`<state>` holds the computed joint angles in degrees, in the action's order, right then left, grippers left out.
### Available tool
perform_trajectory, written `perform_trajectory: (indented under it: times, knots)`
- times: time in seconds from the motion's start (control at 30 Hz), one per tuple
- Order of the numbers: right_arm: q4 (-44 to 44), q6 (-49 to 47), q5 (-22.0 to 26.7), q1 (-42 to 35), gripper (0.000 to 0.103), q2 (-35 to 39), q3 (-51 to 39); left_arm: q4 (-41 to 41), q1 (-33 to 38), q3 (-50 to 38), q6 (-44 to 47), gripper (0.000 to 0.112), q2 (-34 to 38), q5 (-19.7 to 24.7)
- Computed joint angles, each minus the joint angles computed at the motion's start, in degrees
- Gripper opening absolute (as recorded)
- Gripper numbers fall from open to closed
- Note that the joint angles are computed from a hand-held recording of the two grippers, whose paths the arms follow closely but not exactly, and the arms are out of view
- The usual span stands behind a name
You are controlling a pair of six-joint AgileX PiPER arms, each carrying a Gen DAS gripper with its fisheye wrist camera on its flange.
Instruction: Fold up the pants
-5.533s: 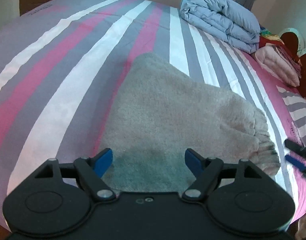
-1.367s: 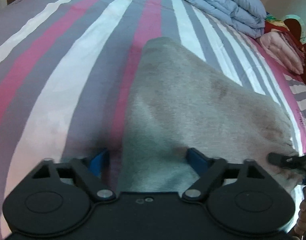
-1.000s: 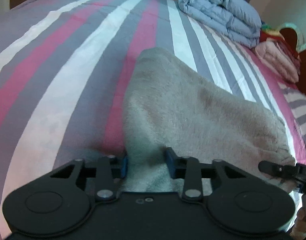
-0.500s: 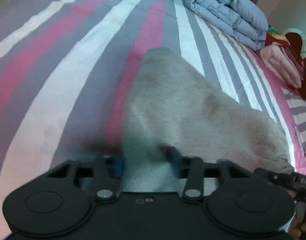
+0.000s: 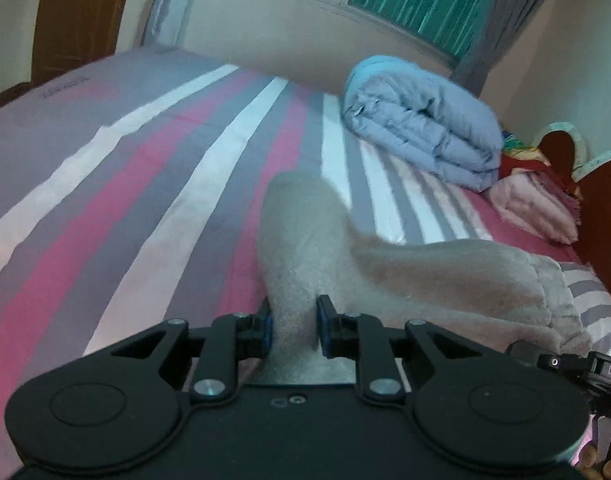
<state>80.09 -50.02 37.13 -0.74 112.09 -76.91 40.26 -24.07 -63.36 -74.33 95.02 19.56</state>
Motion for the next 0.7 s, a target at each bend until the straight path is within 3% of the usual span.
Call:
perform_trajectory:
  times: [0.1, 0.13, 0.17, 0.23, 0.33, 0.43, 0.5, 0.6, 0.7]
  knots:
    - [-3.6, 3.8, 0.0, -0.7, 0.044, 4.2, -2.3, -8.6, 0.5, -2.8, 8.7, 0.014, 6.9, 1.7]
    - [-7.8, 7.4, -0.1, -0.9, 0.048, 6.1, -3.7, -9.9, -0.1, -4.5, 9.5, 0.022, 9.4, 4.1]
    - [-13.5, 13.0, -0.3, -0.8, 0.055, 7.9, -5.8, -9.0, -0.7, -4.8, 8.5, 0.028, 11.0, 5.6]
    - [-22.0, 20.9, -3.7, 0.0, 0.062, 10.2, -5.9, -3.9, -1.5, -2.1, 4.0, 0.030, 9.4, 4.4]
    - [-18.2, 16.7, -5.1, -1.5, 0.067, 6.8, -1.6, 1.4, -3.1, -2.8, 3.0, 0.028, 6.3, 7.9]
    - [-14.9, 8.3, -13.7, 0.6, 0.067, 0.7, 2.0, -3.6, -2.4, -8.3, 11.6, 0.032, 7.0, 8.8]
    - [-16.1, 6.9, -15.5, 3.2, 0.067, 0.0, -0.6, -12.1, -1.1, -15.8, 21.8, 0.032, 11.9, 10.5]
    - [-28.9, 19.8, -12.1, 7.3, 0.067, 6.5, -12.0, -21.6, 0.9, -26.6, 31.9, 0.032, 20.6, 15.1]
    - [-43.1, 32.7, -11.4, 9.9, 0.054, 12.7, -19.4, -16.0, 1.1, -32.5, 27.5, 0.033, 26.7, 16.9]
